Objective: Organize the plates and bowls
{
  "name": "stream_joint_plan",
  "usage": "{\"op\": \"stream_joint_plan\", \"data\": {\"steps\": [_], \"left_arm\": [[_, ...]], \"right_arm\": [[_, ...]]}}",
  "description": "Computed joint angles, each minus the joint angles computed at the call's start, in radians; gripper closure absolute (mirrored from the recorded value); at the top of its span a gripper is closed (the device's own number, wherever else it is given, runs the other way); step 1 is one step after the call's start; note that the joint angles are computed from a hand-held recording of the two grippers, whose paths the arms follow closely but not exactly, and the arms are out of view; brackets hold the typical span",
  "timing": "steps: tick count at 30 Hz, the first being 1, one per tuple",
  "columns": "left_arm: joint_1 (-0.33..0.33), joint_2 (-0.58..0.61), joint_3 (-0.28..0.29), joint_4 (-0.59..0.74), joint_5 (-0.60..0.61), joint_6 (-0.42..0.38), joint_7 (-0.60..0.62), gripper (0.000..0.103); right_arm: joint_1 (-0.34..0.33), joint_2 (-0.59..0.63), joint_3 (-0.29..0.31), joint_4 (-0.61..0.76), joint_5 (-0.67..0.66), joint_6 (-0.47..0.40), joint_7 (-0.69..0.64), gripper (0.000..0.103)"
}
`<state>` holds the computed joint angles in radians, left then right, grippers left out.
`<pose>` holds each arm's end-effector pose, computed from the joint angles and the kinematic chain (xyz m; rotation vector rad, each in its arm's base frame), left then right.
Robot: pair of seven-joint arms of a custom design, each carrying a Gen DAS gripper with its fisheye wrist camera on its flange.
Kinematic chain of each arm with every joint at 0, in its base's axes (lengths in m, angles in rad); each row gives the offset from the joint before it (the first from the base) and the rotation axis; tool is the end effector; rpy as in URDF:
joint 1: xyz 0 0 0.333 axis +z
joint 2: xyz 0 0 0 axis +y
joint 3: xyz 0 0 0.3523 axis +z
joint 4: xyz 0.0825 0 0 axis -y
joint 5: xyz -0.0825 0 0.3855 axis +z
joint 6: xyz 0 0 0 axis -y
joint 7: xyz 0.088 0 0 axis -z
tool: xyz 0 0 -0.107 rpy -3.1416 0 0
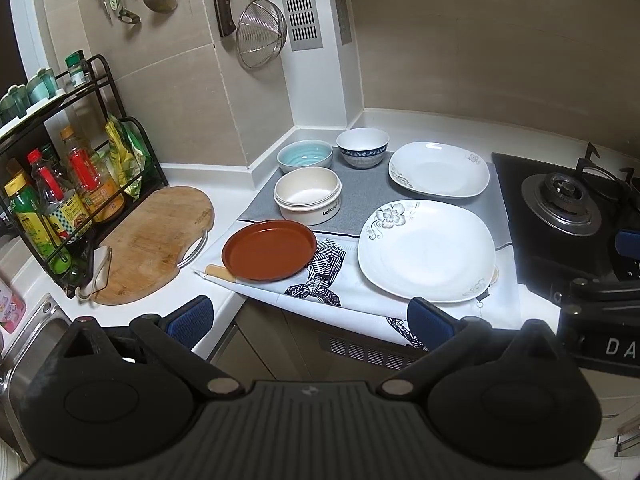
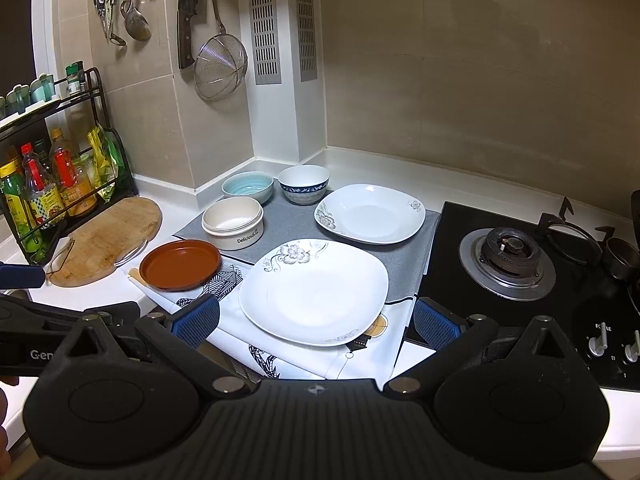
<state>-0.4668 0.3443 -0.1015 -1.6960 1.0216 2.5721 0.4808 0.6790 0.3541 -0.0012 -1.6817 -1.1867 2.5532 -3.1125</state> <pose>0.5908 -0.3829 0.4829 -1.4941 1.8311 -0.6499 0.5423 0.4532 0.4785 -1.5753 1.6667 -0.8309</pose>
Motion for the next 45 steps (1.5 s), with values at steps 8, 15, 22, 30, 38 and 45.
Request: {"op": "stream_joint_plan", "data": {"steps": [8,15,22,30,38,45], "left_arm": [[-0.001,0.001,0.0,0.002,-0.001,-0.002,0.0,0.0],[-0.002,0.003,0.001,0.002,0.003,-0.002,-0.004,0.0],[-0.003,0.008,0.001,0.009,-0.005,-0.004,0.003,0.0],[-0.006,0.015,0.009,0.015,-0.009,-0.004,0.002,0.0],[-0.002,0.018,0.009,0.014,-0.013,-0.002,0.006,0.0],[0.004,0.025,0.009,0.023,-0.029,0.001,0.027,0.0]], "right_arm": [[0.0,0.0,-0.001,-0.001,-0.001,0.001,0.001,0.0],[-0.004,0.001,-0.002,0.0,0.005,0.005,-0.003,0.0],[-0.008,0.004,-0.004,0.005,0.016,0.009,-0.014,0.0],[-0.007,0.013,-0.009,0.011,0.019,0.019,-0.02,0.0],[0.0,0.025,-0.015,0.022,0.027,0.021,-0.03,0.0],[0.003,0.032,-0.019,0.03,0.037,0.02,-0.037,0.0]]}}
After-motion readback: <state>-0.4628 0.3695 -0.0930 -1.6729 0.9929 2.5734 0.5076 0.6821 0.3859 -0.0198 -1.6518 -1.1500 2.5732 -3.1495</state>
